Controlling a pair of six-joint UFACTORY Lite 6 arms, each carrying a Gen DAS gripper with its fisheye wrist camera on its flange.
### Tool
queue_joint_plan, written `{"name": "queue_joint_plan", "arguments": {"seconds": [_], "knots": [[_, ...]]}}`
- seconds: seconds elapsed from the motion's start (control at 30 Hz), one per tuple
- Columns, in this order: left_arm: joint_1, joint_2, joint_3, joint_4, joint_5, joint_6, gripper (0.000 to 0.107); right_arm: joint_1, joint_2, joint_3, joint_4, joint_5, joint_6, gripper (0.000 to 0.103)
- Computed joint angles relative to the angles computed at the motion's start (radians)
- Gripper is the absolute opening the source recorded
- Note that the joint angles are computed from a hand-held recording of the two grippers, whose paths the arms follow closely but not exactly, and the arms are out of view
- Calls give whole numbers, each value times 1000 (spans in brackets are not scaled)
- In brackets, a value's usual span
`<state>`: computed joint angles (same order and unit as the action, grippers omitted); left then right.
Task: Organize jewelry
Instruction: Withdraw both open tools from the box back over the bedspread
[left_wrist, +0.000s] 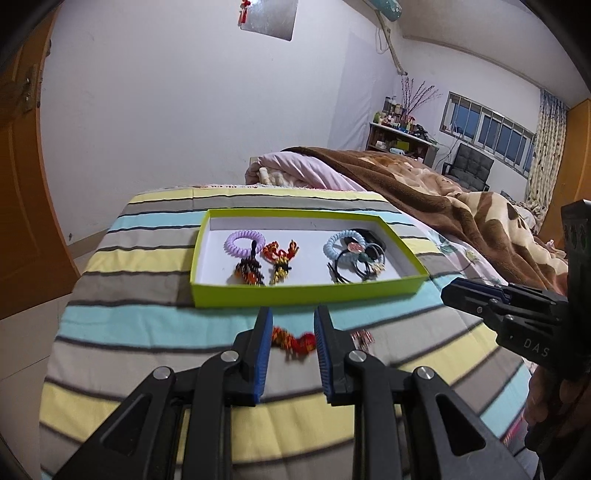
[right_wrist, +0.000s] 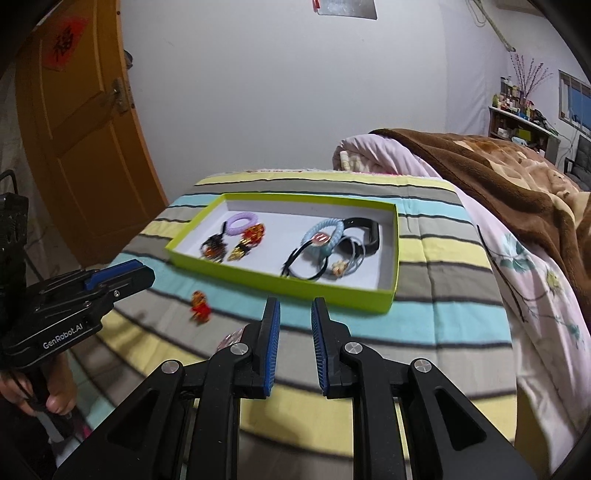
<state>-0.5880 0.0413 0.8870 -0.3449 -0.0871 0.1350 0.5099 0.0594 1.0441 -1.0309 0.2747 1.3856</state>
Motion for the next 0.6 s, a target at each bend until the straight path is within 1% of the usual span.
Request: {"name": "queue_joint_plan", "arguments": {"seconds": [0.17, 0.3, 0.43, 0.47, 0.6], "knots": [[-41, -150, -139, -340, -22, 316, 24, 86, -115, -114, -75, 35, 137, 18], [-71, -245, -224, -516, -32, 471, 24, 145, -175, -173, -101, 58, 207, 18], [-116, -324, -292, -769, -69, 704, 24, 193, -213, -211, -130, 80, 273, 18], [-125, -337, -299, -819, -75, 747, 24, 209, -226, -224, -138, 89, 292, 18], [-142, -385, -328, -915, -87, 831, 24, 247, -259, -245, -161, 113, 338, 19]]}}
